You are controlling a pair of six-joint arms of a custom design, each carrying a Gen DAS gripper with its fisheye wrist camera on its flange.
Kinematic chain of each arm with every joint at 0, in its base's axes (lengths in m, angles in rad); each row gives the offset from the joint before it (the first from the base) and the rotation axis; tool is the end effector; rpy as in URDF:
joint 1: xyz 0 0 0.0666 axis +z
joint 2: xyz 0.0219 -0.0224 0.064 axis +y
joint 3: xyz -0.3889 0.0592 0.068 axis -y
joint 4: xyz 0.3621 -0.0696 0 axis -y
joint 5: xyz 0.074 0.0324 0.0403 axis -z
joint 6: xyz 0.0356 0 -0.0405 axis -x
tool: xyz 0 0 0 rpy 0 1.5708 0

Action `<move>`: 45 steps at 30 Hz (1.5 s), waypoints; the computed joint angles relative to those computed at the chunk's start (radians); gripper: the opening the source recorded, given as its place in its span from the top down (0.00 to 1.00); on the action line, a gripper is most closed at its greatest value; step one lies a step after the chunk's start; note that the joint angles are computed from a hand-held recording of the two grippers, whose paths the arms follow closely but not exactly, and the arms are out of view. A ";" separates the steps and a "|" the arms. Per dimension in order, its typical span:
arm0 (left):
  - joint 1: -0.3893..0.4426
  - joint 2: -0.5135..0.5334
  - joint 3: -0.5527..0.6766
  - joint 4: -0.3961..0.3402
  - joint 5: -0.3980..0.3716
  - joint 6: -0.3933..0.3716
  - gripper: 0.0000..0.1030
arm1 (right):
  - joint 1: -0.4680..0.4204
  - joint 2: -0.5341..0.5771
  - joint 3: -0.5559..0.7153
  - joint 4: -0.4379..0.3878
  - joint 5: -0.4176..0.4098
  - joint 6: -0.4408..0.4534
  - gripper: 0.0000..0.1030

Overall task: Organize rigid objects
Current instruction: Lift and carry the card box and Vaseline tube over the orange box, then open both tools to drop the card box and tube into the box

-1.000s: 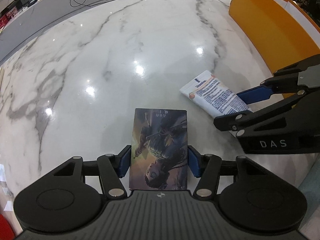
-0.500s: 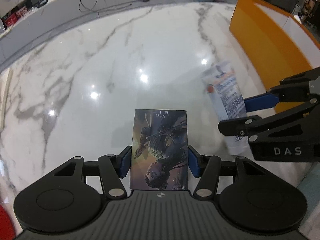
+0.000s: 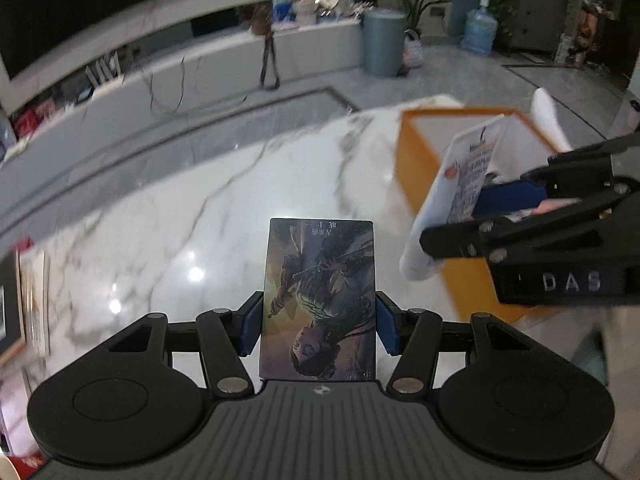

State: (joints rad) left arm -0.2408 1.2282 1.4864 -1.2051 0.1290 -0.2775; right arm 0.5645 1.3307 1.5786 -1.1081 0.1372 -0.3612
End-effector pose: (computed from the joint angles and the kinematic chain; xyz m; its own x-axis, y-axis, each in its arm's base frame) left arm 0.3573 -0.0929 0.5234 -0.6733 0.4451 -0.5905 0.5136 0.8560 0.0596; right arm 0.3556 0.2190 0.5304 -0.7597 -0.0667 -0.6468 -0.1990 0.9709 0.1335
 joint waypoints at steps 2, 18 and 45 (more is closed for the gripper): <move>-0.046 -0.006 0.010 0.013 -0.017 0.012 0.37 | -0.020 -0.032 0.001 -0.012 0.029 0.014 0.57; -0.324 0.128 0.061 0.136 -0.072 0.024 0.37 | -0.322 -0.209 -0.197 -0.053 -0.009 0.143 0.57; -0.344 0.426 0.219 0.108 -0.009 0.071 0.37 | -0.369 -0.052 -0.322 0.146 0.098 0.207 0.50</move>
